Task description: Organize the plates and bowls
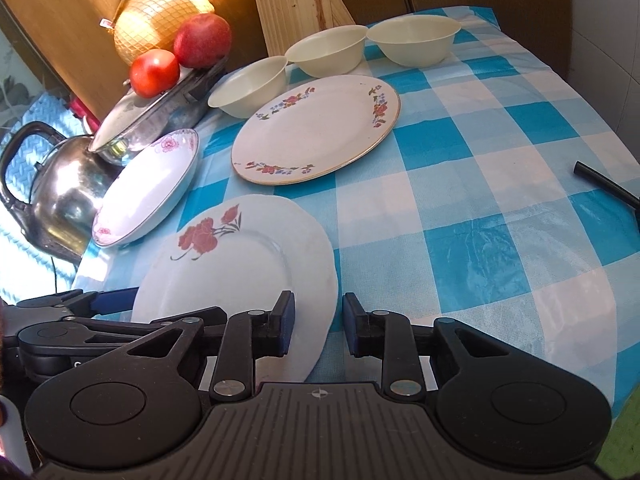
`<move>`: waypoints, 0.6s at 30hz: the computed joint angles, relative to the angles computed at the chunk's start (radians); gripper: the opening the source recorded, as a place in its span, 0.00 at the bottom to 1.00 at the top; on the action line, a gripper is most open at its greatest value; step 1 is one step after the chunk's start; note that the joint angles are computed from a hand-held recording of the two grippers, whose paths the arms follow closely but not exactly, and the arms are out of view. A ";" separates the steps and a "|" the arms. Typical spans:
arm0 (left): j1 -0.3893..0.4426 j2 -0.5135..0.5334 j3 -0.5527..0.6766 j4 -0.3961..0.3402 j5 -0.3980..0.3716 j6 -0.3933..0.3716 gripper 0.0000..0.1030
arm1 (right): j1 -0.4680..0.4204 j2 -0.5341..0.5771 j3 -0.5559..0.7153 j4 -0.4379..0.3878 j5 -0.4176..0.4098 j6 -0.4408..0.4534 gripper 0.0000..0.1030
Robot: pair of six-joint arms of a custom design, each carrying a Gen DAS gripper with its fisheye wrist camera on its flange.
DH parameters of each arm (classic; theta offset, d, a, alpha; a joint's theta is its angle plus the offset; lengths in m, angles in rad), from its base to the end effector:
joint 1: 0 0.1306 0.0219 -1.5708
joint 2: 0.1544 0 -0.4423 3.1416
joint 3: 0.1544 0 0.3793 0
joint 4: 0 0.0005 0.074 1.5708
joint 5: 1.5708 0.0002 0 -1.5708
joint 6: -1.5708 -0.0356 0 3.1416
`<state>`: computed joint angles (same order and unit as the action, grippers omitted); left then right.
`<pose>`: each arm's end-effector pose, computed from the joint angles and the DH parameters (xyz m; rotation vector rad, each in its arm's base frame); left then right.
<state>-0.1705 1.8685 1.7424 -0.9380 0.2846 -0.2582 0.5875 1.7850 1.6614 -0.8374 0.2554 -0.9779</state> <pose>0.6326 -0.1196 0.3861 0.6483 2.5238 -0.3432 0.5210 0.3355 0.4074 0.5876 2.4480 0.3292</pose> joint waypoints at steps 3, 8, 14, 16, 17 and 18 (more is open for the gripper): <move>0.019 0.011 0.029 -0.010 0.035 0.043 0.92 | -0.011 -0.013 -0.016 0.013 0.026 -0.027 0.39; 0.010 0.033 0.092 -0.049 0.076 0.062 0.92 | -0.023 -0.012 -0.007 0.014 0.046 -0.026 0.42; -0.042 0.038 0.131 0.080 0.026 0.021 0.92 | -0.049 0.013 0.061 -0.001 0.074 0.014 0.49; -0.057 0.083 0.205 0.051 0.009 0.030 0.92 | -0.063 0.022 0.083 -0.005 0.093 0.028 0.59; -0.063 0.111 0.251 0.027 0.008 0.037 0.92 | -0.071 0.029 0.098 -0.016 0.102 0.031 0.62; -0.067 0.140 0.298 -0.002 0.009 0.049 0.92 | -0.077 0.036 0.110 -0.025 0.107 0.036 0.63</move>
